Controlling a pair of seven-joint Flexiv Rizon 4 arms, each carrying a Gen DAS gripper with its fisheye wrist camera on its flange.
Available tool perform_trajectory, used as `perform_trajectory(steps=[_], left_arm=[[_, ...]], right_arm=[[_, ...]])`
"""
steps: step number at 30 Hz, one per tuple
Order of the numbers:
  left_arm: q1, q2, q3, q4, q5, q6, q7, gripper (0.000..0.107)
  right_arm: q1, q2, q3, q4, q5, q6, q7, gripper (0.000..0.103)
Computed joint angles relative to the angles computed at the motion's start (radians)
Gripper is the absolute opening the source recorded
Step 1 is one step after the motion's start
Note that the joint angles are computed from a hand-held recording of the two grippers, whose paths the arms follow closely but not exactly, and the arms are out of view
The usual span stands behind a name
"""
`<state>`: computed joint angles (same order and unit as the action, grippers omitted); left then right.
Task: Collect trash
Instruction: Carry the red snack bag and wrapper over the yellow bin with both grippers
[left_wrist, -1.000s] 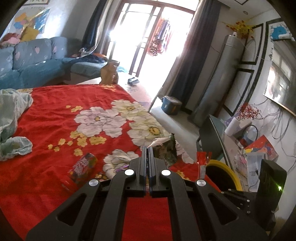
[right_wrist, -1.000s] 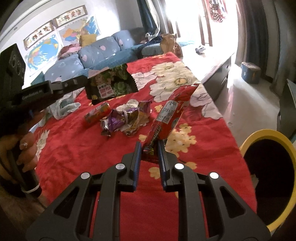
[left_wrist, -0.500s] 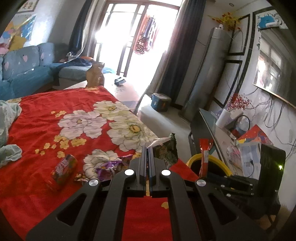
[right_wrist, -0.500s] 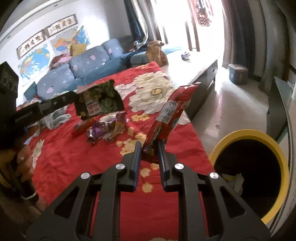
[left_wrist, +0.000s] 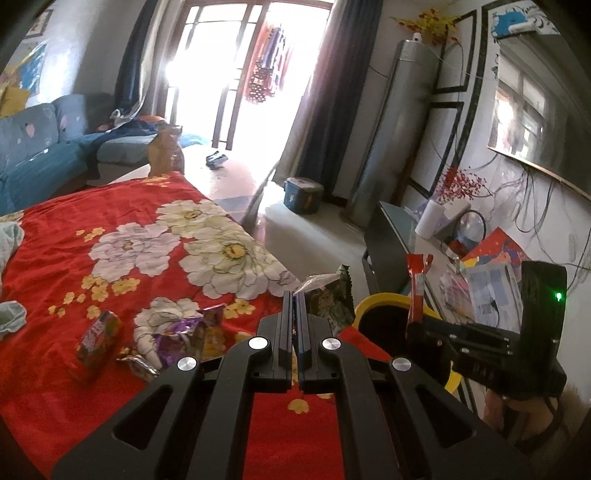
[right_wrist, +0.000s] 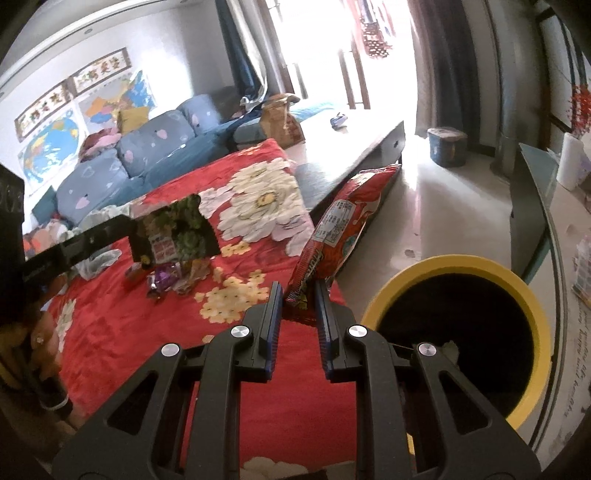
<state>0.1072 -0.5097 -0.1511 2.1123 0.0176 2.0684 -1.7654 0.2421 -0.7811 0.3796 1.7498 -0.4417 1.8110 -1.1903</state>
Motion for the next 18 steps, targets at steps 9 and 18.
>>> perform_trajectory(steps=[9,18], left_arm=[[-0.034,-0.024,-0.011,-0.044,-0.003,-0.038,0.043,0.002],[-0.064,-0.049,-0.022,-0.083,-0.021,-0.065,0.091,0.002]], right_arm=[[0.005,0.009,-0.041,0.011,0.032,0.022,0.025,0.013],[0.004,0.015,-0.078,0.026,0.050,0.044,0.054,0.013]])
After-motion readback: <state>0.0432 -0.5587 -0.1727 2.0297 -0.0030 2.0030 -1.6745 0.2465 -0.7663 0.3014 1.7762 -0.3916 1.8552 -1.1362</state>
